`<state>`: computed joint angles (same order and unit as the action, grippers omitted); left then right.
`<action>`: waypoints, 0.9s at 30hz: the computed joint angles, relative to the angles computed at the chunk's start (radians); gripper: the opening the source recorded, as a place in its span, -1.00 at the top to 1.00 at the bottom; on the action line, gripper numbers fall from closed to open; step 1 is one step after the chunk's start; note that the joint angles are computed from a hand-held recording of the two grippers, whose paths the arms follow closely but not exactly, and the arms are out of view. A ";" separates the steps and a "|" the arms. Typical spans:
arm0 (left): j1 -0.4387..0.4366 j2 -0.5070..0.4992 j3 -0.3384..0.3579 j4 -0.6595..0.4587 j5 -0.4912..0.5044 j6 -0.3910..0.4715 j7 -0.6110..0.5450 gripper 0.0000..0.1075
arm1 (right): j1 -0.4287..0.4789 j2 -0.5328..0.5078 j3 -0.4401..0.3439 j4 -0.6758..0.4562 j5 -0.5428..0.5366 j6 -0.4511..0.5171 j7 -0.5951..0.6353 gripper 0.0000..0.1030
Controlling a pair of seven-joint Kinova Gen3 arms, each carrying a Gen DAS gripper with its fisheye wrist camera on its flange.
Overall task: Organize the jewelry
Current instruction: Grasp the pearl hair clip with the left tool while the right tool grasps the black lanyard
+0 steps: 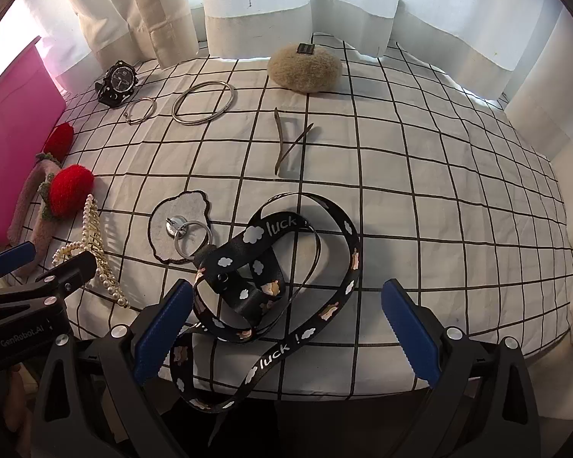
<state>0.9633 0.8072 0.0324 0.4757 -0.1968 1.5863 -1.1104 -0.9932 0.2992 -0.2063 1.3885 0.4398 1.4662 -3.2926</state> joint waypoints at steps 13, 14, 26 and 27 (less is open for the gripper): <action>0.005 0.090 -0.020 -0.116 0.011 0.070 0.027 -0.81 | 0.046 0.009 0.005 0.041 -0.040 -0.081 0.059 -0.83; 0.005 0.095 -0.022 -0.122 0.011 0.075 0.028 -0.81 | 0.048 0.011 0.007 0.041 -0.041 -0.086 0.063 -0.83; -0.016 0.070 -0.020 -0.018 0.015 -0.007 0.039 -0.81 | 0.059 0.036 0.023 0.049 -0.044 -0.132 0.118 -0.83; -0.017 0.067 -0.018 -0.013 0.014 -0.013 0.042 -0.81 | 0.055 0.041 0.025 0.045 -0.039 -0.126 0.119 -0.83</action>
<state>0.9462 0.8747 0.0142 0.4623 -0.1824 1.5737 -1.0682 -0.9383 0.3400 -0.1815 1.4340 0.4006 1.3405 -3.1739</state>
